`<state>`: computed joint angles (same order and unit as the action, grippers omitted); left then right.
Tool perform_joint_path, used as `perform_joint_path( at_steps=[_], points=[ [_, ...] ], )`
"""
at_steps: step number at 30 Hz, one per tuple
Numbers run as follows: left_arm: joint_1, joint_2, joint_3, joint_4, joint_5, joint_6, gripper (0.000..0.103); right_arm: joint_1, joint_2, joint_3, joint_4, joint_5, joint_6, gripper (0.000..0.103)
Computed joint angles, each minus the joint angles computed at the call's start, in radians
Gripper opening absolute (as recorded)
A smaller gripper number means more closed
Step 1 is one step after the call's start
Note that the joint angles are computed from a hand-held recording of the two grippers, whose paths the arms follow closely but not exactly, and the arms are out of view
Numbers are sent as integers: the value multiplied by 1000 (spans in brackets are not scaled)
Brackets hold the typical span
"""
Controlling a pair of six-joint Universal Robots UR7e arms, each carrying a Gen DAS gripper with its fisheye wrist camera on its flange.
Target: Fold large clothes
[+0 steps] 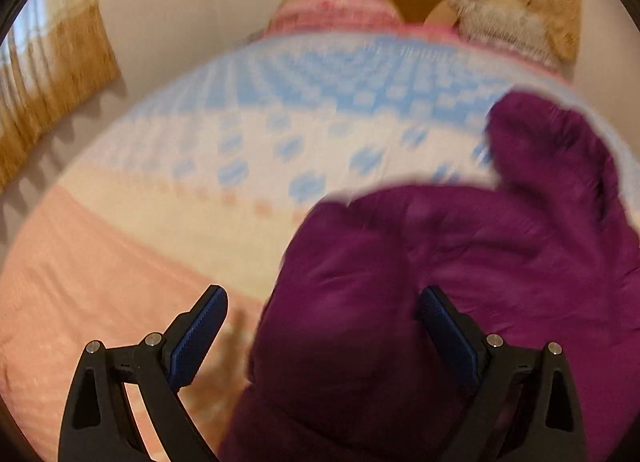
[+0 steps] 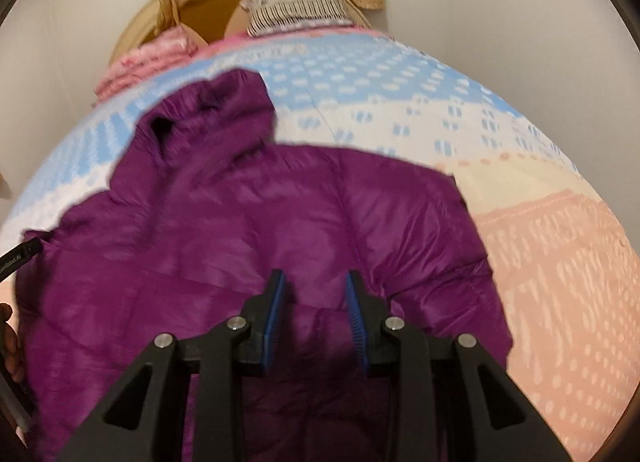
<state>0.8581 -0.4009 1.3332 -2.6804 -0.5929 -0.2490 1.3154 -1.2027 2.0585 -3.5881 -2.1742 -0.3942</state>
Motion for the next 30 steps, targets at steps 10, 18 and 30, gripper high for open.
perform_joint_path(
  at_steps=[10, 18, 30],
  points=[
    [12, -21, 28, -11, -55, -65, 102, -10, 32, 9, -80, -4, -52, 34],
    [15, -9, 8, -15, -55, -53, 102, -2, 52, -3, -101, -31, -79, 35],
    [13, -7, 7, -16, -56, -56, 102, 0, 64, -8, -118, -41, -93, 35]
  ],
)
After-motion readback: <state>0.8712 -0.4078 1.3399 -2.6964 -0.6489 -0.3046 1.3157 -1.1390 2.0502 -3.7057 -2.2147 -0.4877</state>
